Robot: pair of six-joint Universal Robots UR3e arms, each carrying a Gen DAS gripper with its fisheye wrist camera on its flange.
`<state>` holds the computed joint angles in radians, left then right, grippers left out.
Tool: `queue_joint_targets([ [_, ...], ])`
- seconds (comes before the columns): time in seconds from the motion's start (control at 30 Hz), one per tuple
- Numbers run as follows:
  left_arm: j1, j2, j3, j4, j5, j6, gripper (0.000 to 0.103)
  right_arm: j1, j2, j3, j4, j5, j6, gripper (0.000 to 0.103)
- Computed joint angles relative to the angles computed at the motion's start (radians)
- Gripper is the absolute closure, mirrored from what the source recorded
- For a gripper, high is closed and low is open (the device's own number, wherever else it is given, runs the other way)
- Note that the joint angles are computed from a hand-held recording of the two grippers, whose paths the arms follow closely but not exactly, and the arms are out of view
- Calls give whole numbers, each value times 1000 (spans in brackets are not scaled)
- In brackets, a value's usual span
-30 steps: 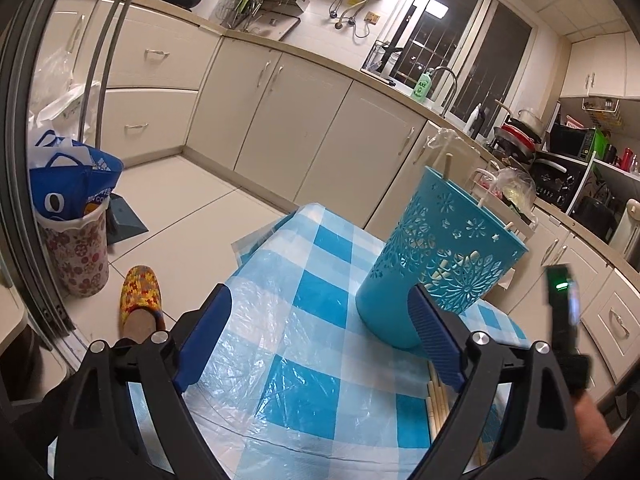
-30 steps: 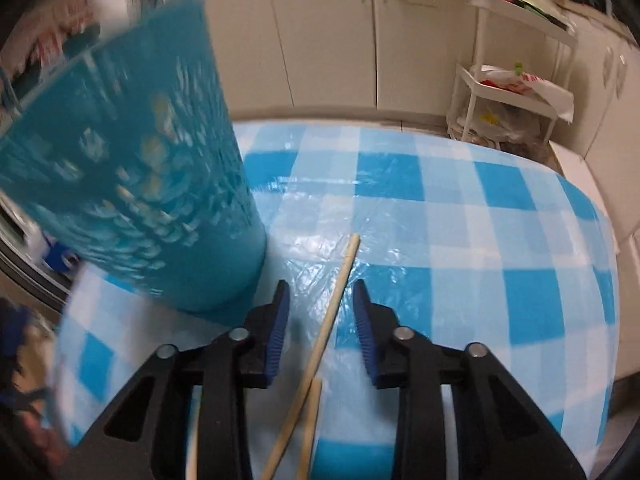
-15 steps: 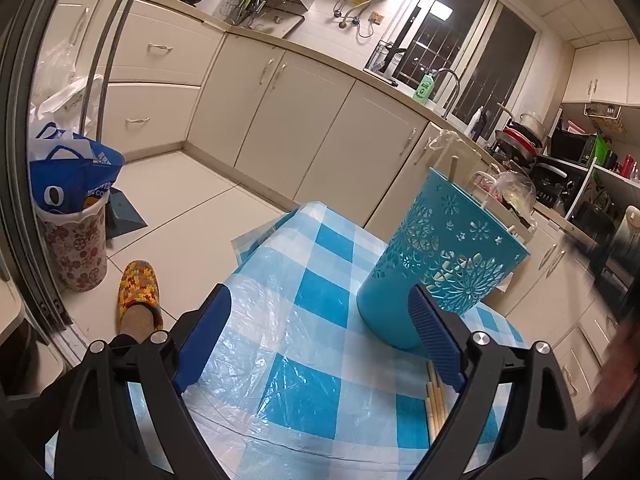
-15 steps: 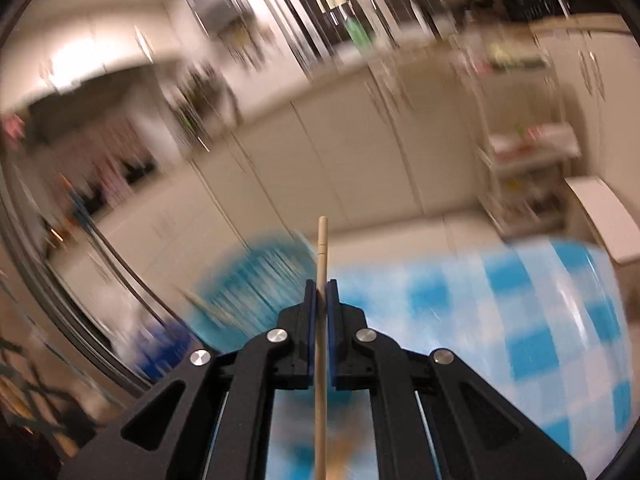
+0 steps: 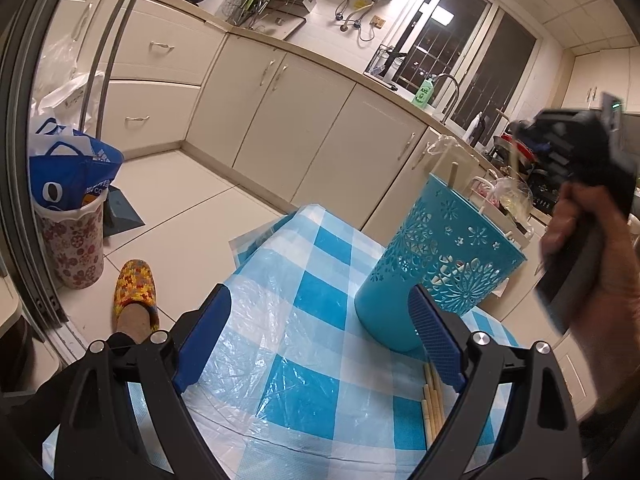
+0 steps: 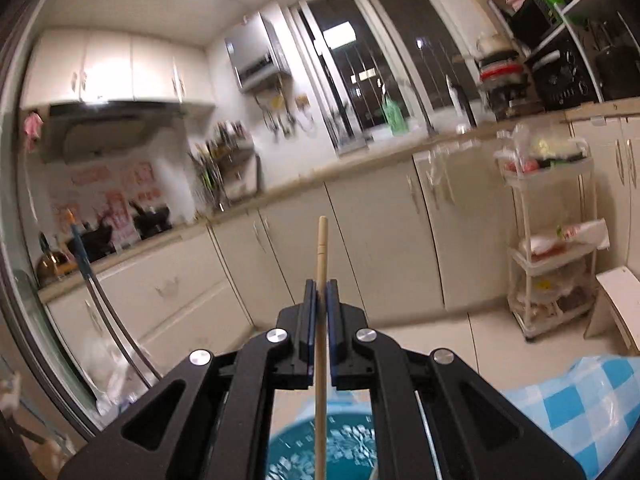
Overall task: Organize utensils
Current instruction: 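Carry the right tool's chopstick over the teal cup and release it, then lower the right tool to the chopsticks and grasp one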
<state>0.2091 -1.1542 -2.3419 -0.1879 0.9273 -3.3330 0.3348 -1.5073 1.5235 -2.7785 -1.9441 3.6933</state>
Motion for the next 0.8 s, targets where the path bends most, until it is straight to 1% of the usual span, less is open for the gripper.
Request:
queue_joint_targets([
  [0.1, 1, 0, 1, -3, -4, 1, 17, 29, -25, 69, -7, -11, 0, 96],
  [0.13, -1, 0, 0, -2, -3, 2, 17, 31, -38, 89, -4, -4, 2, 94],
  [0.17, 1, 3, 0, -5, -4, 3, 17, 31, -54, 111, -2, 5, 9, 89],
  [0.23, -3, 1, 3, -6, 1, -1, 17, 32, -93, 155, 4, 22, 23, 85],
  [0.33, -7, -1, 9, -11, 11, -5, 17, 49, -191, 231, 22, 26, 46, 84],
  [0.4, -7, 1, 9, -13, 13, -5, 17, 88, -284, 283, 67, -6, 78, 80],
  [0.47, -7, 2, 11, -15, 17, -8, 17, 160, -400, 343, 167, -78, 134, 74],
  [0.5, -5, 1, 11, -17, 16, -7, 16, 199, -449, 367, 232, -114, 174, 74],
  [0.53, -6, 1, 14, -22, 18, -8, 16, 248, -507, 388, 332, -156, 238, 74],
  [0.57, -9, 1, 18, -27, 23, -8, 16, 310, -563, 406, 459, -200, 330, 74],
  [0.63, -20, 20, 26, -50, 40, 9, 16, 429, -629, 420, 687, -252, 516, 74],
  [0.67, -16, 39, 24, -67, 38, 23, 16, 500, -650, 421, 809, -265, 624, 74],
  [0.73, 0, 115, 14, -139, 27, 54, 16, 599, -659, 419, 963, -264, 776, 74],
  [0.8, 7, 179, 21, -221, 23, 90, 15, 666, -660, 434, 1053, -228, 893, 74],
])
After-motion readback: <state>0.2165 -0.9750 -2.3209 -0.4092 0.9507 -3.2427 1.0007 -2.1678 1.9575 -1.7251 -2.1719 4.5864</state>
